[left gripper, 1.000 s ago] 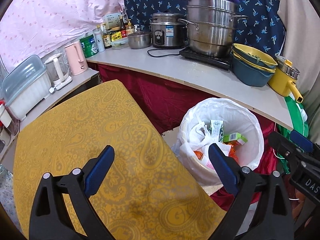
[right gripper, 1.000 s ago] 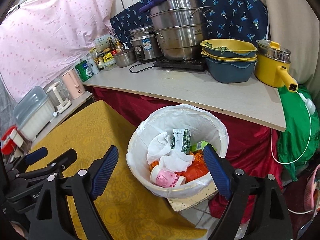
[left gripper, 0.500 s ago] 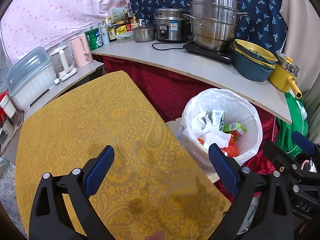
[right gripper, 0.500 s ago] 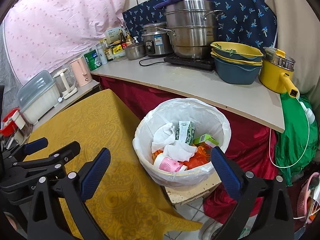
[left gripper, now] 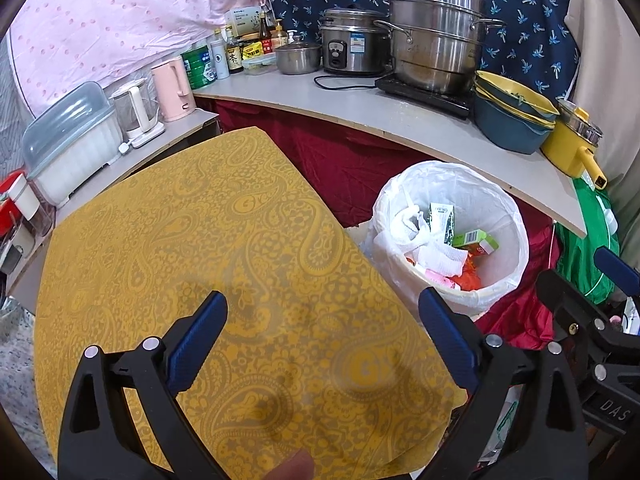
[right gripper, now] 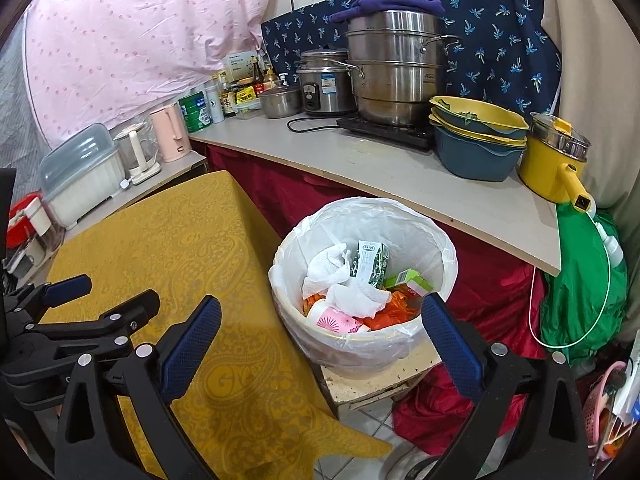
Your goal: Collect trash
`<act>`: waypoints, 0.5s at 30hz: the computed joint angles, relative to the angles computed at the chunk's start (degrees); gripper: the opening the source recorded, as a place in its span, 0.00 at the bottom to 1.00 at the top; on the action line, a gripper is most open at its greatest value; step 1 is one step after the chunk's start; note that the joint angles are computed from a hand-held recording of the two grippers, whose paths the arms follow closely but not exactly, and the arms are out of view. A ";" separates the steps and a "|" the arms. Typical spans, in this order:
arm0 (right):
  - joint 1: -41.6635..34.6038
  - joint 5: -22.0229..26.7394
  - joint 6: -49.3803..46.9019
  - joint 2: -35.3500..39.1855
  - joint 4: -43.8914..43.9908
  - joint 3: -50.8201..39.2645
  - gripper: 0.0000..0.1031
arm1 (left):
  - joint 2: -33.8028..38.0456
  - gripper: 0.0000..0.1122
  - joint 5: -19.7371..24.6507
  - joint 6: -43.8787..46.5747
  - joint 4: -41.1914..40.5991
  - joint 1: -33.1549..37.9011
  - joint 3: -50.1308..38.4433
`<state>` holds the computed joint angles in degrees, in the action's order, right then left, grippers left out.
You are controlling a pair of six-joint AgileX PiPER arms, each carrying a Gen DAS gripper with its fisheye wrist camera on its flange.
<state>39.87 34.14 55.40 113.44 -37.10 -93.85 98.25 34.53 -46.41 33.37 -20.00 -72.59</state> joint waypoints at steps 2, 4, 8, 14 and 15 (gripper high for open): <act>0.01 -0.44 0.11 -0.43 -0.02 0.74 0.94 | -0.25 0.82 0.09 -0.27 0.24 -0.30 0.44; 0.14 -0.91 0.12 -0.86 -0.11 1.56 0.94 | -0.54 0.82 0.23 -1.23 1.03 -0.82 1.03; 0.45 -1.37 0.29 -1.31 -0.52 2.66 0.94 | -0.77 0.82 0.51 -3.98 3.30 -1.55 1.88; 0.27 -2.39 1.39 -2.17 -1.74 4.33 0.94 | -1.21 0.82 0.71 -5.93 4.79 -2.29 2.78; 0.32 -2.31 1.58 -2.19 -1.89 4.39 0.94 | -1.22 0.82 0.77 -6.11 4.95 -2.39 2.80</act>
<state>40.19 31.83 56.99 111.24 -38.98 -89.47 97.03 35.30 -52.52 38.32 -22.39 -69.79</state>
